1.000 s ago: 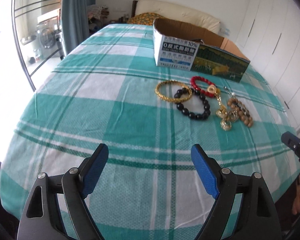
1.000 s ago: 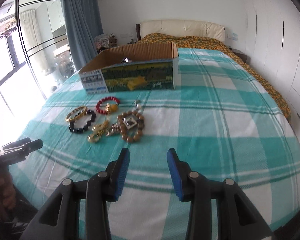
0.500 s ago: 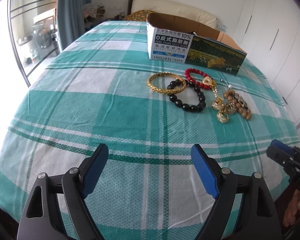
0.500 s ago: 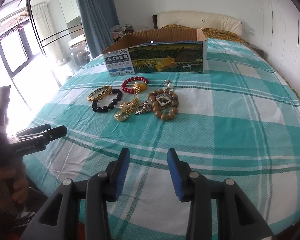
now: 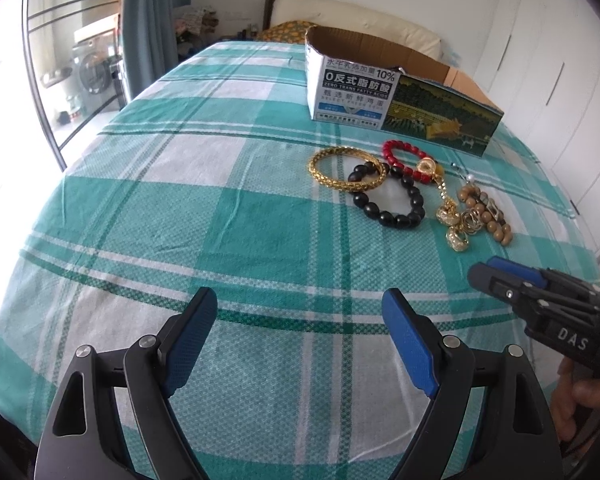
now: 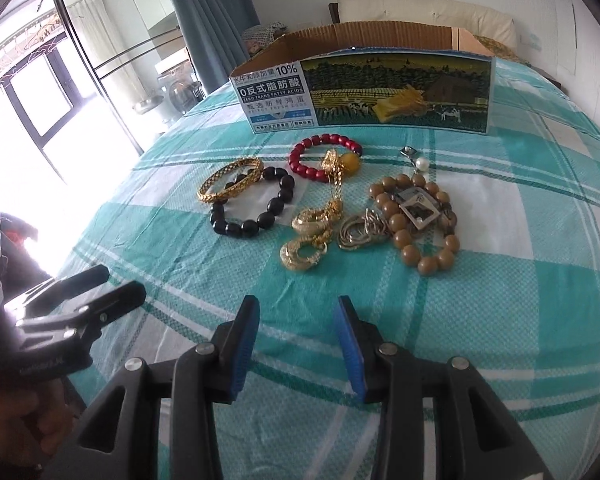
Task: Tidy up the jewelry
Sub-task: 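Reach the right tool to the gold hoop earrings and close on them, then lift the gold earrings with the right tool while the left moves toward the black bead bracelet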
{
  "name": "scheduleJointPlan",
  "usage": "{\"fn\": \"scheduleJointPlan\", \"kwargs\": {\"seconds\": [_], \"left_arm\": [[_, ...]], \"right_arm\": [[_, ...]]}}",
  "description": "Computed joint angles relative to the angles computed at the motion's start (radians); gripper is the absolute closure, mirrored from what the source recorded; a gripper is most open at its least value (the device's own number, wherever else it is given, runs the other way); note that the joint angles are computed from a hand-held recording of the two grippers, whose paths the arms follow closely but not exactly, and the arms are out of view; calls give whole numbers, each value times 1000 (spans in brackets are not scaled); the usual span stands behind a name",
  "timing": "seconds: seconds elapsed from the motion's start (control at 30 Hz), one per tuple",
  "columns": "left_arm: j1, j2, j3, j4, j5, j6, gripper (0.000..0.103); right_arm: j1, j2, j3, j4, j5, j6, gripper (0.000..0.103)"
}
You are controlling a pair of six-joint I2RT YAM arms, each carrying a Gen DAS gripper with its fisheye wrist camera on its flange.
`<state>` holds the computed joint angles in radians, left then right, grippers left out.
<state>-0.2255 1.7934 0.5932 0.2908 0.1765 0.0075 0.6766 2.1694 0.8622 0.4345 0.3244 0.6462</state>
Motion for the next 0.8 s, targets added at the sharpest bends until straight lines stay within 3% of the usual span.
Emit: {"fn": "scheduleJointPlan", "kwargs": {"seconds": [0.33,0.47,0.5,0.57,0.8], "left_arm": [[29,14,12,-7,10,3,17],[37,17,12,-7,12,8,17],[39,17,12,-8,13,9,17],[42,18,16,-10,16,10,17],[40,41,30,-18,17,9,17]], "right_arm": [[-49,82,207,-158,48,-28,63],[-30,114,270,-237,131,-73,69],[-26,114,270,-245,144,-82,76],[-28,107,254,-229,132,-82,80],[-5,26,89,-126,96,-45,79]]}}
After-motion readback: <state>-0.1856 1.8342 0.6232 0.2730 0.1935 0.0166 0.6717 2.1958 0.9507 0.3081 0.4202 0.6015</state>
